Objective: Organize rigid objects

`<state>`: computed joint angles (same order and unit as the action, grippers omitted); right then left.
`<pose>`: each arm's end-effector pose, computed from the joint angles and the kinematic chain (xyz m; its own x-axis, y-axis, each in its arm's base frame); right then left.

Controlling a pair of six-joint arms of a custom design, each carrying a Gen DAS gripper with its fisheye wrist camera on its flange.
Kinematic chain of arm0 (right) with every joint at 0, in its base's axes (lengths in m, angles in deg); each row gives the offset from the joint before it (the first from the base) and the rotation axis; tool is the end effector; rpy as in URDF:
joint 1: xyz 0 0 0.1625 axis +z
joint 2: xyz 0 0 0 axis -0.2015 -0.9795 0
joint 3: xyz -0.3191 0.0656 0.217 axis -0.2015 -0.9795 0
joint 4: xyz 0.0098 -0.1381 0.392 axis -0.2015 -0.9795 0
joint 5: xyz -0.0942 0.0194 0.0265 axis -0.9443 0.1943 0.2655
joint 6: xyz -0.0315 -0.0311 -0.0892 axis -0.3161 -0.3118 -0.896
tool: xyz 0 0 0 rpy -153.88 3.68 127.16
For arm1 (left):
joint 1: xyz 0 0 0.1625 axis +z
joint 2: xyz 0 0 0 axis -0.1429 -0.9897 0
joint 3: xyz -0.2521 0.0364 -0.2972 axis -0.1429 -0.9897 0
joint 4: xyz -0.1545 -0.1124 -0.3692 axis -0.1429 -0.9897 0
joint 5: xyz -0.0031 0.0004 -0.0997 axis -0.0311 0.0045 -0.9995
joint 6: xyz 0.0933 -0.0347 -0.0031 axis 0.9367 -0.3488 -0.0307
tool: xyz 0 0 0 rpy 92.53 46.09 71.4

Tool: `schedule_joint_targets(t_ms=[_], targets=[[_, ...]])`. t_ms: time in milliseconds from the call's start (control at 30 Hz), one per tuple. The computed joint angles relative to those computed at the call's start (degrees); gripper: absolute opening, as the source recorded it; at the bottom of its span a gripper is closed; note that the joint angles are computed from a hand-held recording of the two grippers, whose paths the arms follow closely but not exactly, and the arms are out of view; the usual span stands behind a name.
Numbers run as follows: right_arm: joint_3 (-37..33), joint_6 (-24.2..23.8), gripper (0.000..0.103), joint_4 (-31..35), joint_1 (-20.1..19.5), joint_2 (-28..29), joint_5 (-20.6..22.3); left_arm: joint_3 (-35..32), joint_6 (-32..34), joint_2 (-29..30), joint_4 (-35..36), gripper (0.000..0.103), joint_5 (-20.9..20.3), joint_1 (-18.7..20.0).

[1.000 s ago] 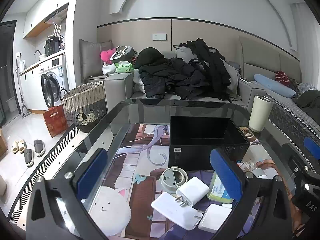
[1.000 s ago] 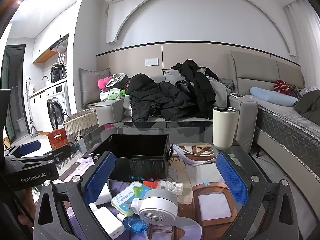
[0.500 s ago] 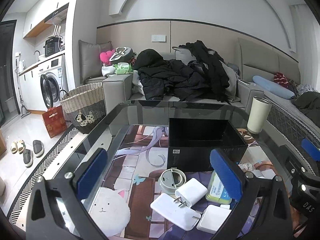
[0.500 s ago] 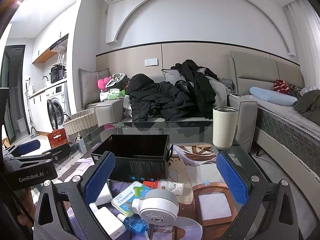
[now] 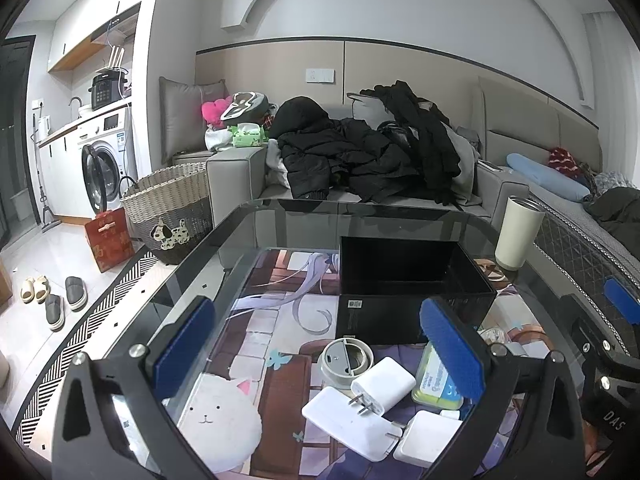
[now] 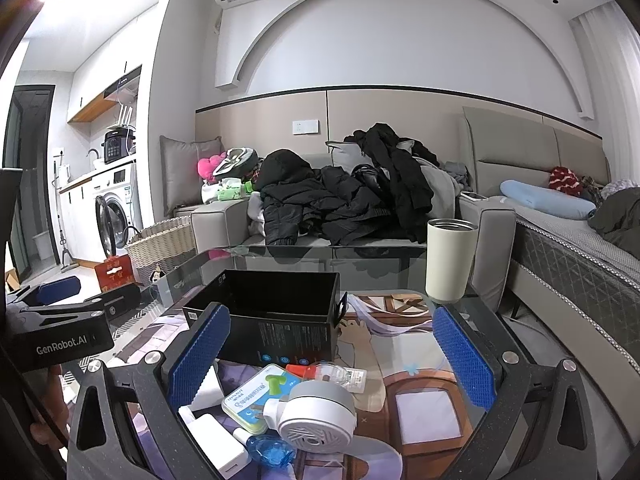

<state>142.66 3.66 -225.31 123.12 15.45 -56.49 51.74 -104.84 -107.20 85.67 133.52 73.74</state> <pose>0.3081 -0.5736 0.0235 -0.6985 0.0907 0.7099 -0.6766 0.2394 -0.6963 -0.0824 -0.6384 0.2702 -0.7370 0.1181 -0.6655 0.6419 0.4305 -0.6345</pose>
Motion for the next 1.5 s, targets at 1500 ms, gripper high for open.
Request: schedule_joint_targets(t_ms=[1500], targets=[[-0.92, 9.43, 0.094, 23.03, -3.31, -0.5, -6.79, -27.58, -8.96, 22.77, 34.66, 0.103, -8.06, 3.62]])
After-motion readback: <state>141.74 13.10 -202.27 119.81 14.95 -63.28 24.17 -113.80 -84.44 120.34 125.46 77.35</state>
